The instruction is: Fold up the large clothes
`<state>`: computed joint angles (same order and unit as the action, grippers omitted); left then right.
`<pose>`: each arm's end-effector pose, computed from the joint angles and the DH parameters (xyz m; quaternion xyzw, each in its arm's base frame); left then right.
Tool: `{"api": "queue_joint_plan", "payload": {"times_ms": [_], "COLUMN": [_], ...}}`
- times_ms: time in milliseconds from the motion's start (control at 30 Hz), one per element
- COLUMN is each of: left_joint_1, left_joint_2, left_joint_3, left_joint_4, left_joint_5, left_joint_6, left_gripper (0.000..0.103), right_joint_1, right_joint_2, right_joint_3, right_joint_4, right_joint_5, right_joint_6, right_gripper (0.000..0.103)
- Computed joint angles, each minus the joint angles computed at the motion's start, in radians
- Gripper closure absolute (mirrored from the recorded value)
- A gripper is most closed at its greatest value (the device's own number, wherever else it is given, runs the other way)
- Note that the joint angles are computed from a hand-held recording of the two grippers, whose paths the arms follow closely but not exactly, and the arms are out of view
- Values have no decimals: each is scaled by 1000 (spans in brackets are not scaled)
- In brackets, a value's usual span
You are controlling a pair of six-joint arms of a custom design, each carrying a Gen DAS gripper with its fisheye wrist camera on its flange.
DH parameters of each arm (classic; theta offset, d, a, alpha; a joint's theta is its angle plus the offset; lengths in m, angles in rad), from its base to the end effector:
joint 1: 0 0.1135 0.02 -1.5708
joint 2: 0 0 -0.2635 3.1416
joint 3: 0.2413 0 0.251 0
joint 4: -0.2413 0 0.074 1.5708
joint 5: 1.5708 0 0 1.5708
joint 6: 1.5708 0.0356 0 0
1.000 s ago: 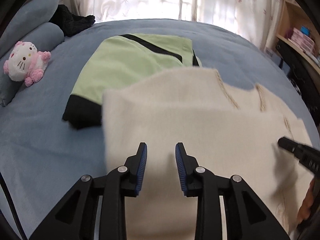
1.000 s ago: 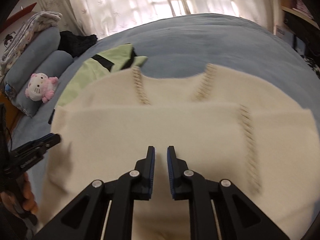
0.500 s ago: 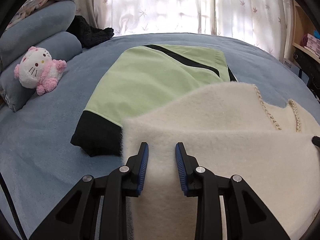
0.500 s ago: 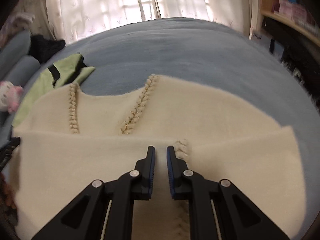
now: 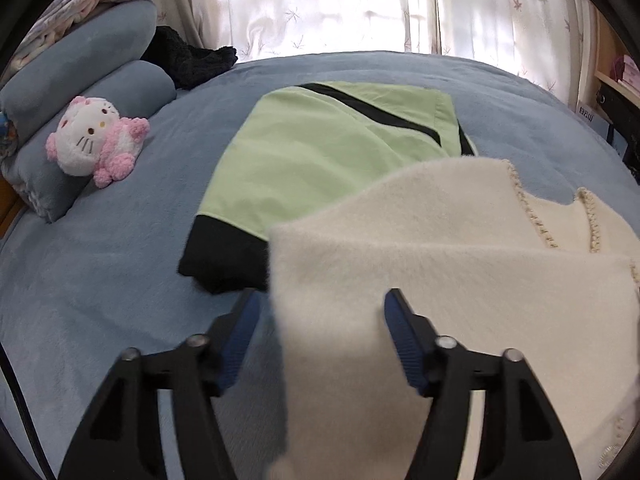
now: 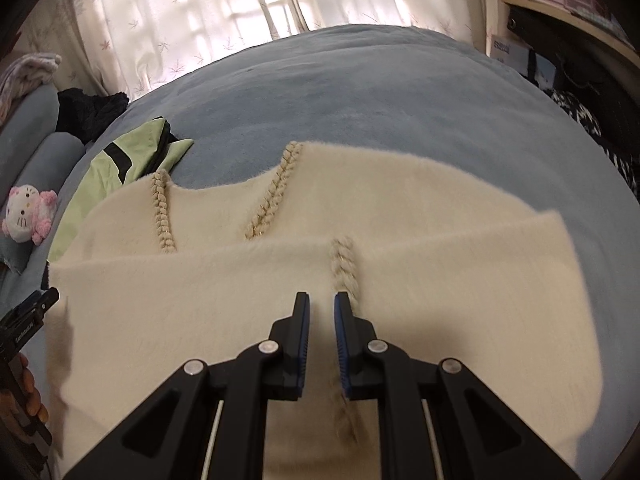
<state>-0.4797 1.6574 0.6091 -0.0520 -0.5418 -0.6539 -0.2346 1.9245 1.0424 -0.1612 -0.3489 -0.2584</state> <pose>0.2425 -0.1055 0.1016 -0.1436 0.9280 0.0989 0.3292 0.3594 -0.0734 0.1178 -0.0566 0.9502 0.0998 0.2899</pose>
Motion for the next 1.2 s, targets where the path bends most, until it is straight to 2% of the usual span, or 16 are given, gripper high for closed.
{"api": "queue_joint_plan", "payload": {"times_ms": [133,200,367,500,667,800,1033,1200], "left_joint_1": [-49,-96,-179,-289,-518,-731,-1045,-1224], "left_joint_2": [-106,-164,-290,-376,-454,-438,-381,-303], "left_joint_3": [-12,-19,-27,-11,13,46,89,157], "left_joint_4": [-132,-212,-376,-541,-765,-934,-1083,-1169], "left_joint_5": [9,-18,-20,-57,-110,-127,-86,-57], "left_joint_6": [-32,-68,-146,-263,-509,-770,-1178,-1417], "left_gripper": [38,38,37,37,37,37,36,36], "right_joint_1": [-51,-79,-160,-232,-323,-417,-615,-762], "right_joint_2": [-59,-92,-182,-270,-365,-418,-498,-516], "right_joint_3": [-40,-61,-105,-147,-203,-251,-322,-328], "right_joint_4": [-57,-81,-152,-212,-289,-352,-468,-574], "right_joint_5": [-19,-27,-53,-87,-120,-152,-207,-248], "right_joint_6": [-24,-42,-83,-137,-226,-329,-560,-736], "right_gripper": [89,86,72,72,72,72,72,72]}}
